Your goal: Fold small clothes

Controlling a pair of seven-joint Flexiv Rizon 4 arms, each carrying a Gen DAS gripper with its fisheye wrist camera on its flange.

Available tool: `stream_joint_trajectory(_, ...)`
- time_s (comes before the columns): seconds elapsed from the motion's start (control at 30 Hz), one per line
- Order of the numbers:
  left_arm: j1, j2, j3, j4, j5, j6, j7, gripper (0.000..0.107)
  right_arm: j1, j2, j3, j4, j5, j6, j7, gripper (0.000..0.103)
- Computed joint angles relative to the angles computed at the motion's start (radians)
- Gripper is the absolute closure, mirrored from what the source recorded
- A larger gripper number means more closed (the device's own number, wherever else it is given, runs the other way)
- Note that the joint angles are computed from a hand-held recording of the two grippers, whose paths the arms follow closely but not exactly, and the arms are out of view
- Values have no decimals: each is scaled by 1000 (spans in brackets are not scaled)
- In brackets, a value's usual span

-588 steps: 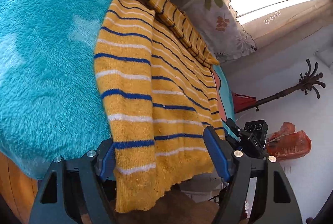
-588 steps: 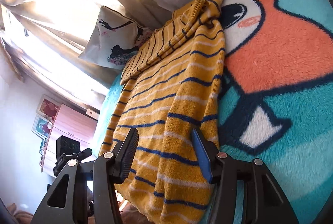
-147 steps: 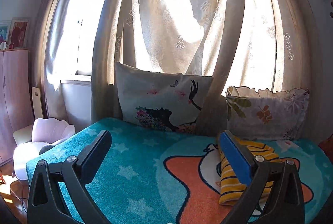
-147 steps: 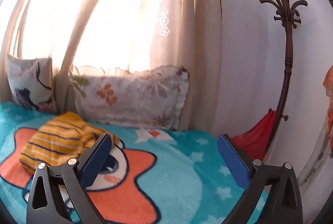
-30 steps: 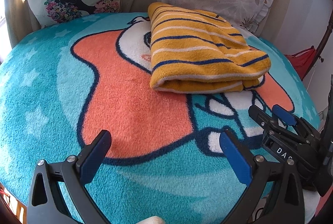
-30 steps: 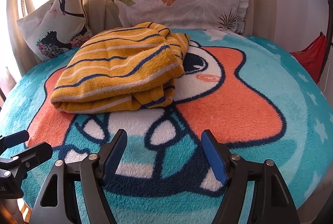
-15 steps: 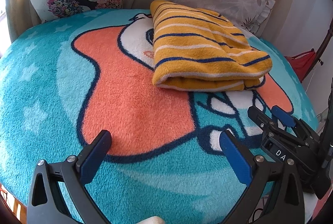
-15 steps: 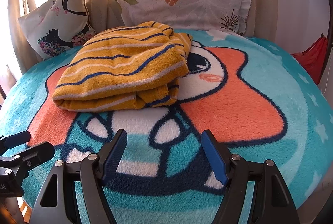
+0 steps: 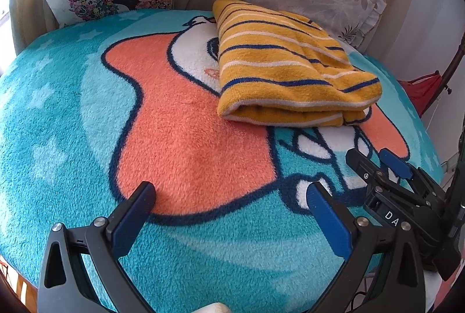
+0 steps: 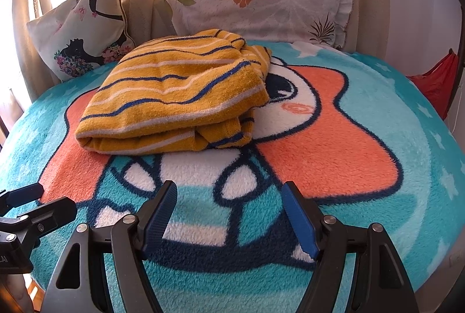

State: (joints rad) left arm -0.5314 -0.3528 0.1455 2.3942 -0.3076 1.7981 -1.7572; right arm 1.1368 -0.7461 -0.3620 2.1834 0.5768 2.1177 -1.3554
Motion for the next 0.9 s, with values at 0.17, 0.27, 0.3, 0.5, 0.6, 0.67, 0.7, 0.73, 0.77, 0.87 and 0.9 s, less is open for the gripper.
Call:
stream_joint_trajectory(0.17,11,2,-9,4,3,5,-6,4,13,-5,-11,-4,7,-4,-4,25)
stream_joint_trajectory(0.27,6,1,-6,5,0,9,-8,4,13,-5,-13,-5,3,-10,-1,25)
stream_joint_trajectory(0.3,7,2,-8,6,-1,9,-8,4,14,-5,-14,-4,3,-11,0,25)
stream_joint_trajectory(0.5,5,2,-6,11,-8,14,-9,4,31,-8,-28,-1,2,-15,7,25)
stream_joint_trajectory(0.6,16,4,-17,16,-7,19,-9,4,31,-8,-30,0,-3,-18,11,25)
stream_joint_trajectory(0.67,21,5,-22,17,-8,23,-9,4,32,-8,-32,1,-6,-19,14,25)
stream_joint_trajectory(0.7,22,5,-24,18,-8,24,-8,4,33,-9,-32,1,-7,-18,15,25)
stream_joint_trajectory(0.73,24,6,-25,19,-9,25,-8,4,33,-9,-32,2,-8,-17,16,25)
stream_joint_trajectory(0.77,23,5,-25,20,-11,26,-8,4,34,-10,-33,2,-8,-16,16,25)
stream_joint_trajectory(0.87,13,5,-17,21,-22,29,-9,4,35,-9,-34,3,-9,-17,18,25)
stream_joint_trajectory(0.9,15,6,-18,23,-23,31,-8,4,36,-9,-34,3,-10,-17,19,25)
